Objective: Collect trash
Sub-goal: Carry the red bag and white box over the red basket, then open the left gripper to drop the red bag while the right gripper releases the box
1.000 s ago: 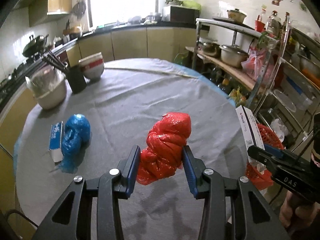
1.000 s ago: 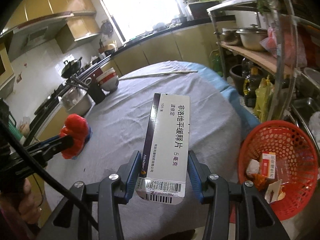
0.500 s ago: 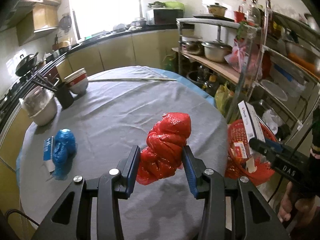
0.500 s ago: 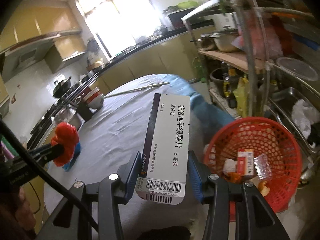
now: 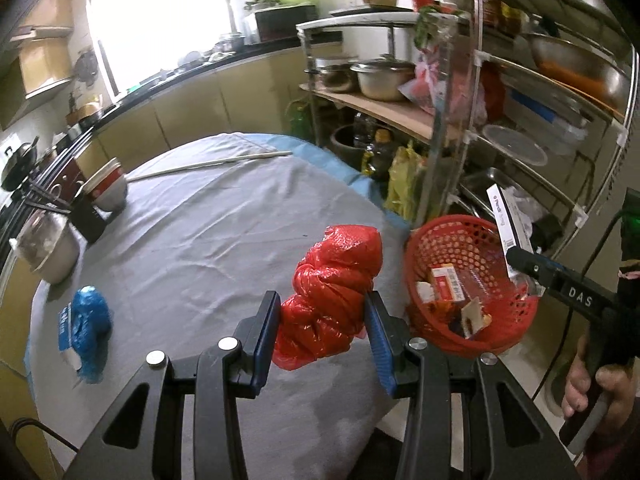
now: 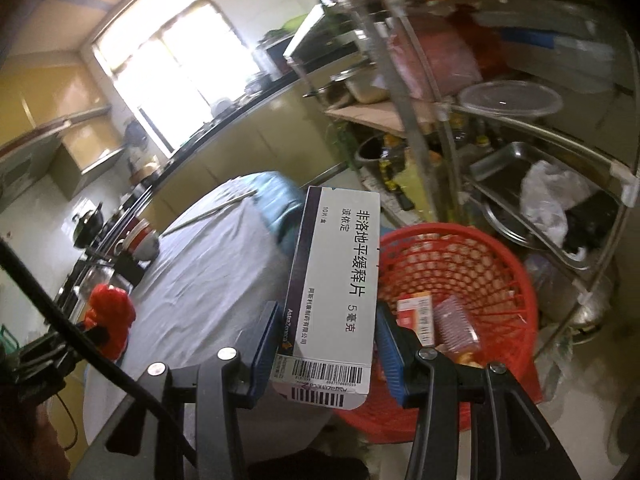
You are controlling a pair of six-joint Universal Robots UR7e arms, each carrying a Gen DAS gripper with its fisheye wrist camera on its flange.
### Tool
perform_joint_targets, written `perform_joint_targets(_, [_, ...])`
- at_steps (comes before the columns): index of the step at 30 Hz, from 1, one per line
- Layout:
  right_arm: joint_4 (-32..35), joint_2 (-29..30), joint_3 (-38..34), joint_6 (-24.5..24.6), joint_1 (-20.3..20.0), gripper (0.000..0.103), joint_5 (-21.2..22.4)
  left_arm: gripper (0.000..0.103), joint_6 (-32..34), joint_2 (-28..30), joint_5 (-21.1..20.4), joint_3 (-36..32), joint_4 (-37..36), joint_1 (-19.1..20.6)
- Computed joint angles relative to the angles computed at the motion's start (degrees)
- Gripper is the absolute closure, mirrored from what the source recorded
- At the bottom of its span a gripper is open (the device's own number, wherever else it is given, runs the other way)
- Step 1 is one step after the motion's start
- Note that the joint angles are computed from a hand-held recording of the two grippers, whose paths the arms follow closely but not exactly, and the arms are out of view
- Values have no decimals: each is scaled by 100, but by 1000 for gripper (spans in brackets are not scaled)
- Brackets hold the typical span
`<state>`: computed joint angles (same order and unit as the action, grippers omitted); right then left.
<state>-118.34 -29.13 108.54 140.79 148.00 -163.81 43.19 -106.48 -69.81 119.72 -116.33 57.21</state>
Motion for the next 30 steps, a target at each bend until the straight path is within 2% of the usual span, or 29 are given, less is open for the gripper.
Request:
perform_joint_targets(2, [572, -120, 71, 663, 63, 54, 69, 58, -40, -41, 0, 84, 28, -103])
perform_joint_targets(8, [1827, -376, 211, 2173, 254, 54, 319, 58, -234, -95, -131, 278, 177, -435])
perform_joint_targets(14, [1885, -474, 464, 2716, 353, 54, 496, 58, -405, -182, -261, 562, 322, -768])
perform_joint_targets(17, [1469, -498, 673, 2688, 370, 54, 505, 58, -484, -184, -326, 675, 377, -878])
perform_joint_targets(21, [769, -465, 915, 2414, 341, 53, 466, 58, -605, -115, -411, 734, 515, -936])
perform_joint_targets(26, [-657, -323, 1254, 1684, 241, 53, 352, 58, -698, -14, -472, 821, 656, -992])
perform_joint_targets(30, [-1444, -188, 1381, 1177, 144, 53, 349, 58, -768, 109, -519, 914, 731, -1085])
